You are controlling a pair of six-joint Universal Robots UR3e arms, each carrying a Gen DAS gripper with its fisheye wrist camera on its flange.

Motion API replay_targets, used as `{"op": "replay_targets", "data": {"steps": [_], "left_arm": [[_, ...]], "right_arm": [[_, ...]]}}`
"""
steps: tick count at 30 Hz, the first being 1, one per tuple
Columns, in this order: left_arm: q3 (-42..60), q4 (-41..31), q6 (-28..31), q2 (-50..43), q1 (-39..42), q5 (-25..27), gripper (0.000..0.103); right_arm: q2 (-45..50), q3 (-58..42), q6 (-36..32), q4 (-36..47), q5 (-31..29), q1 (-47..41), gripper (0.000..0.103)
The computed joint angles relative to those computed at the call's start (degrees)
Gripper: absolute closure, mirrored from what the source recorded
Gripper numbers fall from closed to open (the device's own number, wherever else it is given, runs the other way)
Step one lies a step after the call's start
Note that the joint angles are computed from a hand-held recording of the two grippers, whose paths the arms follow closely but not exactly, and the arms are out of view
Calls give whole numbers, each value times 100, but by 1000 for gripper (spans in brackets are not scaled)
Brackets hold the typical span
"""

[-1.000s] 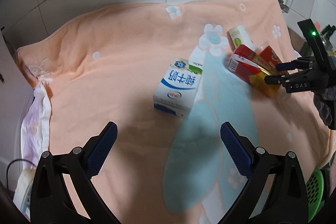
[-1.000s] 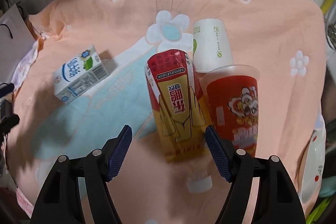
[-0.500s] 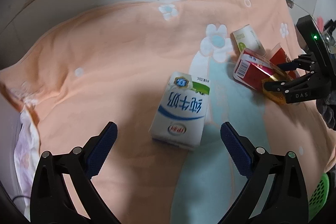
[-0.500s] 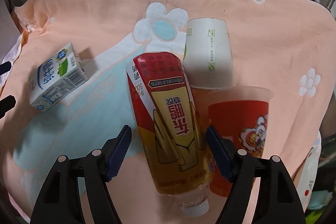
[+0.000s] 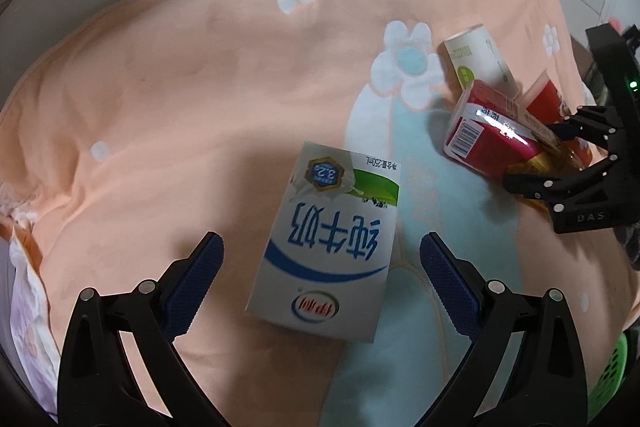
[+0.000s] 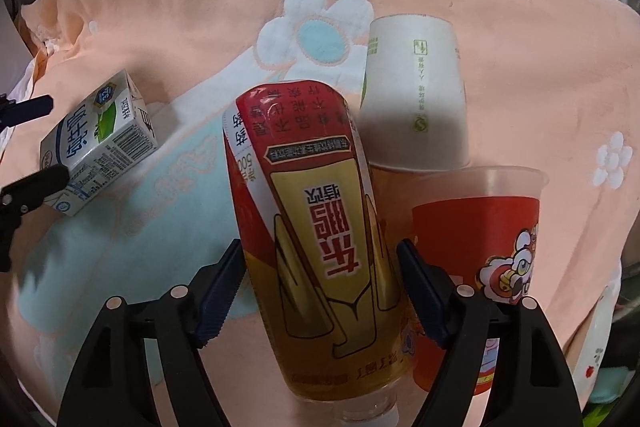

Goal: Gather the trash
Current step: 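Grasp the red-gold drink bottle with the right gripper while the left grasps the milk carton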

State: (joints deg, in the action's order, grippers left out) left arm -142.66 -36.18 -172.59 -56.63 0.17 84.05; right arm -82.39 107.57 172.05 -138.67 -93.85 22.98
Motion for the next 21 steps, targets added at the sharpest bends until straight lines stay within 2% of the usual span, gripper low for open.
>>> {"op": "replay_targets", "data": {"steps": [3, 8, 10, 12, 15, 21], "left_arm": [[100, 321, -75, -524, -103, 85, 6], [131, 476, -97, -842, -24, -87, 8], [138, 538, -91, -976, -20, -132, 12], [147, 509, -101, -1093, 33, -248, 24], [53, 653, -130, -1180, 39, -270, 34], [-213, 664, -230, -738, -37, -179, 39]], "right_arm": [[-147, 198, -14, -72, 63, -59, 30], [-474, 459, -69, 41, 276, -176, 31], [-548, 550, -11, 33, 328, -167, 31], [-639, 727, 160, -63, 304, -53, 31], [-835, 1029, 320, -220, 334, 60, 31], [-1571, 1517, 600, -129, 487, 154, 32]]}}
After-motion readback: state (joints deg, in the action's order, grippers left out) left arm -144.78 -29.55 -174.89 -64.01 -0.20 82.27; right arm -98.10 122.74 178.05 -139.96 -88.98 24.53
